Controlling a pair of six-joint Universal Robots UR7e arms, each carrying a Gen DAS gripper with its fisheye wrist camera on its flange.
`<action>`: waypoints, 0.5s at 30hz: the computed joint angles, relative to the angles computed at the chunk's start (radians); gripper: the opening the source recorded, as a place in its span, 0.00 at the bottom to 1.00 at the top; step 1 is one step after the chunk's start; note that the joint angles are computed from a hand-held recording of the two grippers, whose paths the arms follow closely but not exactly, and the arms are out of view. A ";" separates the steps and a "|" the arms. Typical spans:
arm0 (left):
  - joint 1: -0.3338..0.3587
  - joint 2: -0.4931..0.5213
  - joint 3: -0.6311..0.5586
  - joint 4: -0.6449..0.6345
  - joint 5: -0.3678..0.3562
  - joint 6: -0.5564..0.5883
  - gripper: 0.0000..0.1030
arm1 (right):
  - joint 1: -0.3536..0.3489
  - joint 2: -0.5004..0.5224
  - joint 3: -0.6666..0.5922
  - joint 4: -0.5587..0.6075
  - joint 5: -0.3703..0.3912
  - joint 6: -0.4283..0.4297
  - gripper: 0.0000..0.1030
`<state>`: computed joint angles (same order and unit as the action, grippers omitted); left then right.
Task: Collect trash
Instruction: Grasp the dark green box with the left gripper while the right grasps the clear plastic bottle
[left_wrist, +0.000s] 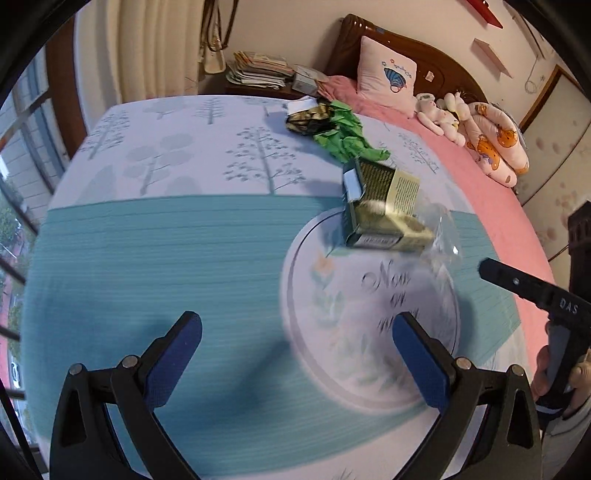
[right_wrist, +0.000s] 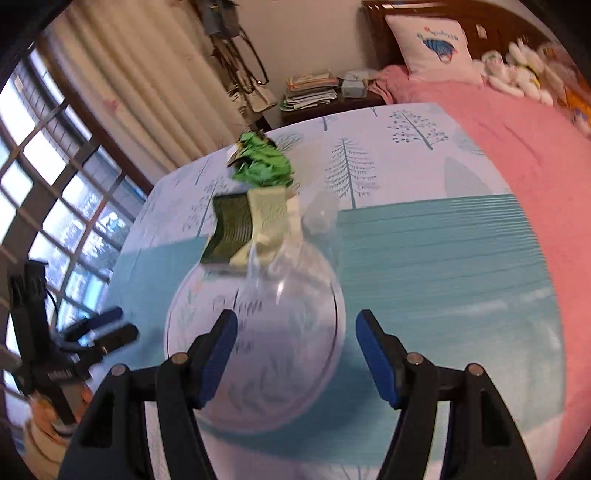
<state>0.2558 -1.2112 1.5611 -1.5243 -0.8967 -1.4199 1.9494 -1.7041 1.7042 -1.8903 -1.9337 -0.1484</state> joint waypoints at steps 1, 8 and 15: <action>0.015 0.012 -0.007 -0.024 0.001 0.019 0.99 | -0.003 0.011 -0.006 -0.006 0.004 0.005 0.65; 0.077 0.089 -0.086 -0.062 0.026 0.086 0.99 | -0.014 0.114 -0.069 -0.005 0.009 0.101 0.85; 0.106 0.128 -0.141 -0.026 0.056 0.085 0.99 | 0.034 0.187 -0.083 -0.003 -0.113 0.136 0.85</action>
<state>0.3622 -1.0837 1.4202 -1.5503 -0.8402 -1.3347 1.9832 -1.5173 1.6210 -1.8930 -2.0468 -0.0124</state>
